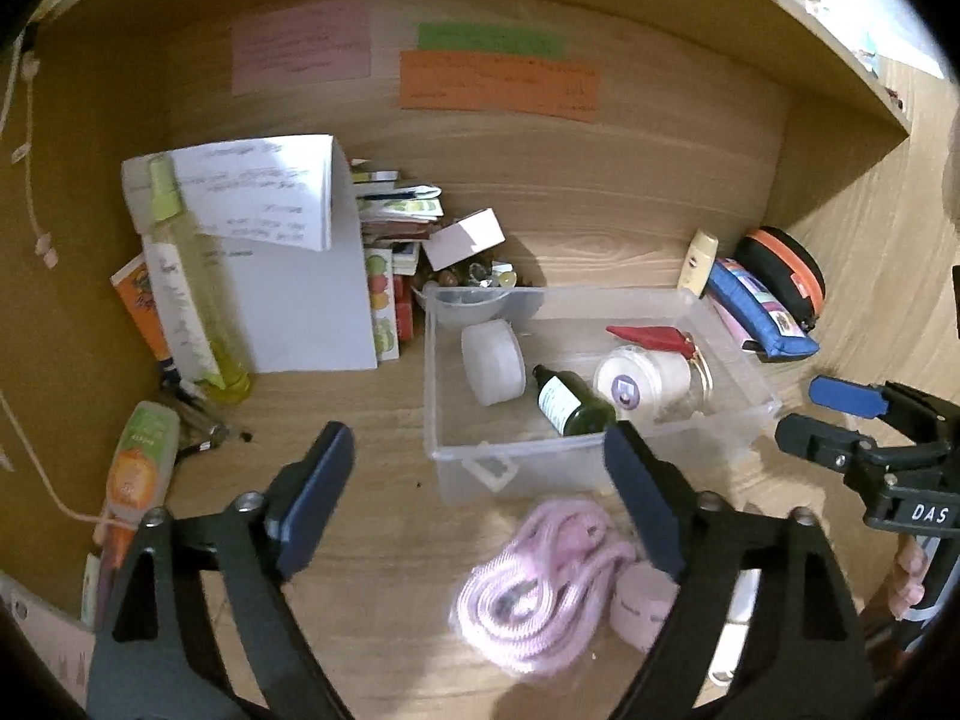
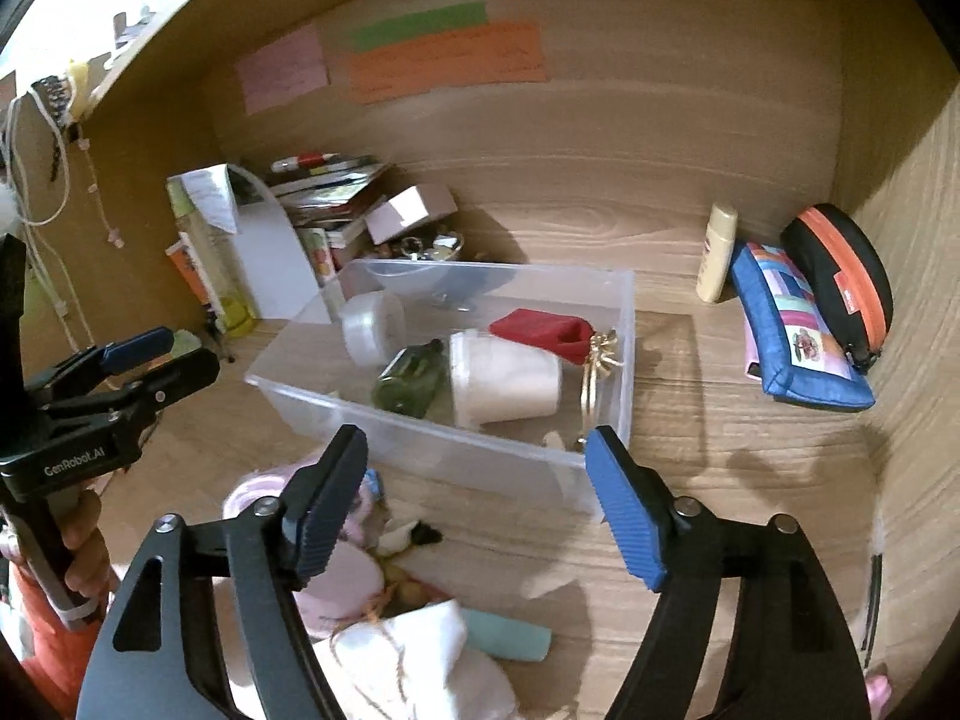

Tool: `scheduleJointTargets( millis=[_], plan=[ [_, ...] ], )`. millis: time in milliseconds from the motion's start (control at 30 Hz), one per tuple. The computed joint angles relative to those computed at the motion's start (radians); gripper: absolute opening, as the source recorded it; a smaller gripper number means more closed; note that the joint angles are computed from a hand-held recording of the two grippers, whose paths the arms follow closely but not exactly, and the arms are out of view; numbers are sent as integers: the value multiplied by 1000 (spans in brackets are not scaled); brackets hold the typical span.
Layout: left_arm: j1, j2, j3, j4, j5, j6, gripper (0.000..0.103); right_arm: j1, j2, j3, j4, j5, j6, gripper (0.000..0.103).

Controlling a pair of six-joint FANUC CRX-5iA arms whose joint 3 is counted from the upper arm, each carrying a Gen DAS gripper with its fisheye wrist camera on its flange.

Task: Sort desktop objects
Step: 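Move both tools toward the pink rope bag and pink round device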

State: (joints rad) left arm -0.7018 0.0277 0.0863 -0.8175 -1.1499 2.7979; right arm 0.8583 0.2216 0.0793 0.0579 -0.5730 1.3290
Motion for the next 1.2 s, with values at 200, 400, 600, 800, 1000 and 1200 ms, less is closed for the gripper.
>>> scheduleJointTargets(
  millis=[200,400,600,800,1000,1200],
  plan=[
    [-19,-31,-47,19,-19,37,90,25,-23,-17,-53,-28,63,73],
    [-21,-46,-96,71,-9,37,91,41,-49,-37,-135,-54,129,73],
    [-40,-57,-144,92,-30,78,91,38,-28,2,-302,-131,249,73],
    [-43,-84,-198,123,-11,119,91,56,14,14,-309,-162,230,73],
    [-34,-76,-212,139,25,110,91,64,28,10,-267,-157,190,73],
    [-16,-61,-220,161,56,81,91,117,60,-8,-84,-131,73,74]
  ],
)
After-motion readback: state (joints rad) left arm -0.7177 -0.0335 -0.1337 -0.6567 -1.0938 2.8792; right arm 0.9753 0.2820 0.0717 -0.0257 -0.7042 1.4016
